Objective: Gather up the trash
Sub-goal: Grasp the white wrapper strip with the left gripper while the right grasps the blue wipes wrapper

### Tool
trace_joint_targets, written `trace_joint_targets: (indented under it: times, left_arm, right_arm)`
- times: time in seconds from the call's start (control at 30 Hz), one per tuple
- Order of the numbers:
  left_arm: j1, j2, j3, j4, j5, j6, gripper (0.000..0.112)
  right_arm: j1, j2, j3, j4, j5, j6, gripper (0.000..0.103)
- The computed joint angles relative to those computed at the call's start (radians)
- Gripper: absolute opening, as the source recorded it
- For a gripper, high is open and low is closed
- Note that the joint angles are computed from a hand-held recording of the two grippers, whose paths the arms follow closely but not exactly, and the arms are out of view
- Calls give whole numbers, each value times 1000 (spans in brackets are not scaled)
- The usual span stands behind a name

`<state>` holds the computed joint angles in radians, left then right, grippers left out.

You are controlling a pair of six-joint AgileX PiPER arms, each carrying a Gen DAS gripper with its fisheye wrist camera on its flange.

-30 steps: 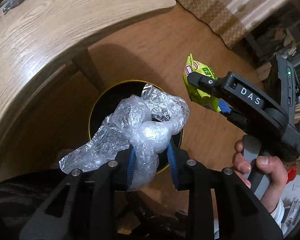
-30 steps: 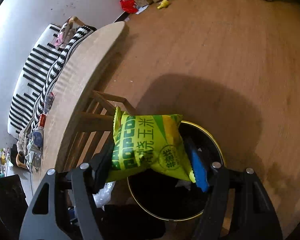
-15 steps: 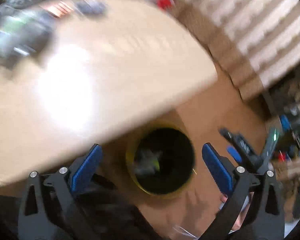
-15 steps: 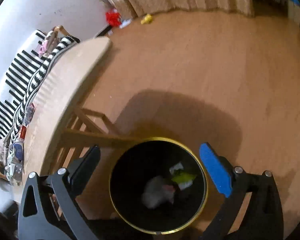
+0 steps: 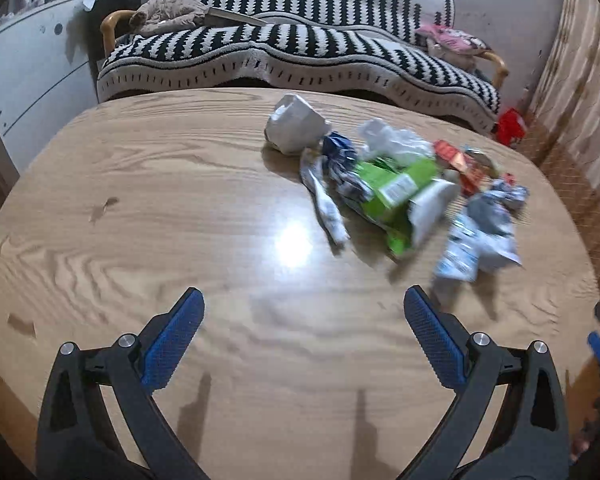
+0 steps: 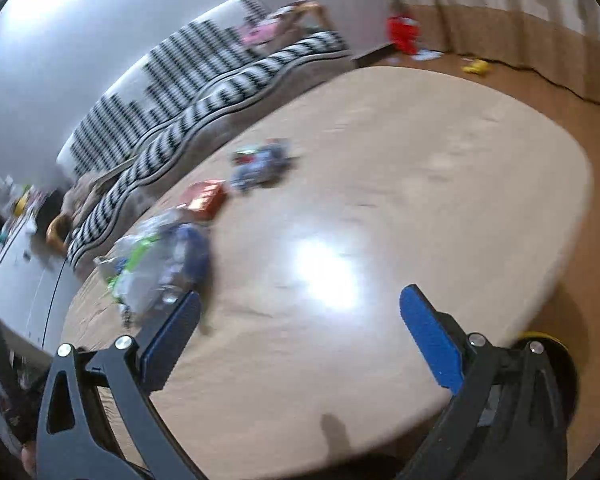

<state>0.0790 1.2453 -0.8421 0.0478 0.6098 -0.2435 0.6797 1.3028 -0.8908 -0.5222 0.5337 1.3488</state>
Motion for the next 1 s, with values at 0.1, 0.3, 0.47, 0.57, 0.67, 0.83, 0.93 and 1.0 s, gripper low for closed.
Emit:
trace_joint_targets:
  times: [0.1,0.3,0.47,0.57,0.67,0.83,0.93,1.0]
  left_arm:
    - [19,119,-43,-38,-58,28,97]
    - [-10,315,-140,-19,-115,37,97]
    - [-2,399,-223,-25,-110,63,97]
    - [-17,425,-240,56,-119,6,97]
    - [-40,454,-251,172,-140,-71,98]
    - [-30,466,-256,147,-163,-31,98]
    - [-28,465,-254,120,-167,13,98]
    - [-24,465,-251,85,-175,64,98]
  right_arm:
    - [16,169,-163,-26,-23,34,96]
    - [75,468,-453,-153,95,53,96]
    - [28,548,-522,10,55,-137,93]
    - [17,599,-583,67,85,-252,73]
    - [-8,620,-586,180,51,-344,57]
    - [-9,617,-569,169,35,-342,57]
    - [11,630,-592,107,89,-315,63]
    - [34,656,-631,65,141,-317,63]
